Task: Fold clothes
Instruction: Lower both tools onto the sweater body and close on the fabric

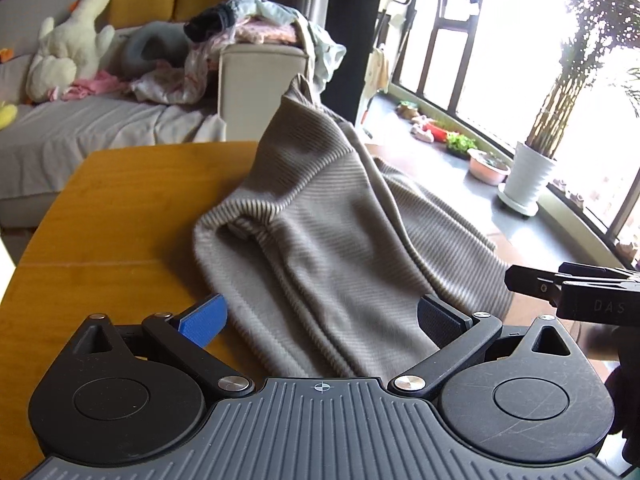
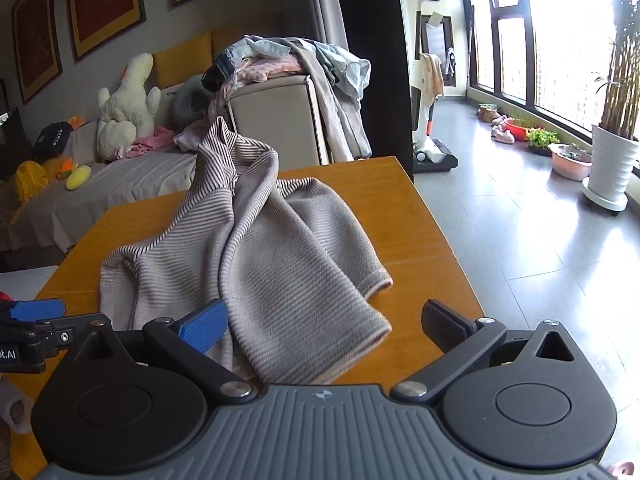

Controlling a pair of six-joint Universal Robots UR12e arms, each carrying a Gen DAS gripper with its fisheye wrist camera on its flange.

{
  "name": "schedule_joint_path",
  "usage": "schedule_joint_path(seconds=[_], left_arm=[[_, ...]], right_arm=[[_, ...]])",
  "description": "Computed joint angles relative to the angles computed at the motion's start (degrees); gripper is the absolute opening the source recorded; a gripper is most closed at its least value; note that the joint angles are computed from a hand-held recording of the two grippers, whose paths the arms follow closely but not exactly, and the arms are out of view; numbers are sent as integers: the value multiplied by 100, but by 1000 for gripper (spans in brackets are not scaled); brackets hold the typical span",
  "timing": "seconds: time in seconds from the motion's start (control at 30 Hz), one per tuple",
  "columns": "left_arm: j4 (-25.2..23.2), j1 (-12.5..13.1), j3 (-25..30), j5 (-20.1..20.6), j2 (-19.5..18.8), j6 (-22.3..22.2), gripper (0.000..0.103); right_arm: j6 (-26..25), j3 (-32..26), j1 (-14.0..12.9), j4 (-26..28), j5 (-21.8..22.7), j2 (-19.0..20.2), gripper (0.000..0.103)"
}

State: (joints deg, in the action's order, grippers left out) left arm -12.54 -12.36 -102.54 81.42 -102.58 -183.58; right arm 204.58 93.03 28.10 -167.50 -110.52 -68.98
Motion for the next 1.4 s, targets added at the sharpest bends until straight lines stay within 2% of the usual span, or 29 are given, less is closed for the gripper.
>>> schedule_joint_path(seconds=[0.1, 0.2, 0.33, 0.4, 0.47, 0.53, 0.67, 0.87, 1.07, 1.2, 1.3, 1.4], left_arm=[[-63, 29, 350, 10, -288, -114, 103], [-236, 84, 648, -2, -538, -229, 103], [-597, 209, 887, -203, -767, -433, 103], [-391, 238, 804, -297, -792, -330, 103], [-185, 265, 723, -384, -818, -220, 103], [70, 224, 606, -283, -814, 39, 103], [155, 143, 479, -61, -745, 151, 103], [165, 210, 26, -308, -396, 377, 103], [223, 289, -640, -575, 151, 576, 103], [-50, 481, -749, -1523, 408, 224, 103], [-586, 383, -569, -1263, 379, 65, 103], [-717, 278, -498, -912, 328, 76, 101]], right_arm=[[-308, -419, -59, -3, -32, 295, 103], [-392, -864, -191, 196, 432, 584, 103], [154, -1237, -346, 555, 1090, 912, 103], [363, -1268, -343, 494, 1149, 1025, 103], [141, -1263, -249, 382, 865, 1079, 103], [-26, -1268, -195, 428, 747, 1084, 103], [-7, -1020, -186, 287, 924, 925, 103], [96, -494, -96, -42, 1056, 608, 103], [453, 61, -32, -679, 1247, 340, 103], [750, 210, -72, -1012, 1348, 306, 103], [791, 247, -84, -1109, 1381, 309, 103], [865, 285, -104, -1215, 1441, 304, 103]])
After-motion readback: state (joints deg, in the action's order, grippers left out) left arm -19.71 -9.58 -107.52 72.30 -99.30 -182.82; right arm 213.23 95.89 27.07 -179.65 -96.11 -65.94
